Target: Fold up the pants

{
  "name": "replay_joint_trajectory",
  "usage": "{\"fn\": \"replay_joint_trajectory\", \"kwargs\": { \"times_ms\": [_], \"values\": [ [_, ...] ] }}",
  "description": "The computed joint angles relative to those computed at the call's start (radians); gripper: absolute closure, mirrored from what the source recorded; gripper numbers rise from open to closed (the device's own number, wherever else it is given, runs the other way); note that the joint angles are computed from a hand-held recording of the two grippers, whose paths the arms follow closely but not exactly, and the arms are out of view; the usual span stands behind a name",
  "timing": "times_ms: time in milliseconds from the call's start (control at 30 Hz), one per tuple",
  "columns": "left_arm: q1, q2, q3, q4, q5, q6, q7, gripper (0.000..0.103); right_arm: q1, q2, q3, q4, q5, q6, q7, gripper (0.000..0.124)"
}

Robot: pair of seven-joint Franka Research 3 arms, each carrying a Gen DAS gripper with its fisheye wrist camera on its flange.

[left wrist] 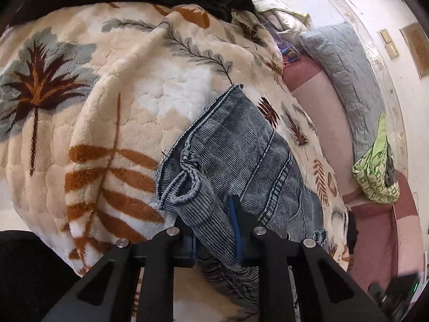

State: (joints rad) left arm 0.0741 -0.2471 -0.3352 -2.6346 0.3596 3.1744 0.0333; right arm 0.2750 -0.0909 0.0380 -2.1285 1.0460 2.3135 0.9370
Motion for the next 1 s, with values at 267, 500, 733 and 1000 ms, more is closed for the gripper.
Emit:
{"fn": "replay_joint_trajectory", "kwargs": {
  "times_ms": [267, 500, 733, 1000],
  "values": [
    [0.005, 0.03, 0.01, -0.004, -0.013, 0.049, 0.032, 0.079, 0.0, 0.403, 0.069, 0.383, -0.168, -0.252, 0.337, 0.038],
    [0.073, 0.01, -0.072, 0.048, 0.06, -0.059, 0.011, 0.087, -0.028, 0.378, 0.091, 0.345, -0.155, -0.226, 0.308, 0.039],
    [0.065, -0.048, -0.117, 0.166, 0.278, -0.267, -0.063, 0.09, -0.135, 0.224, 0.056, 0.193, 0.128, -0.255, 0.117, 0.039],
    [-0.036, 0.091, -0.263, 0.514, 0.612, -0.551, -0.01, 0.092, -0.232, 0.006, -0.108, -0.076, 0.255, -0.207, -0.017, 0.039]
  ]
}}
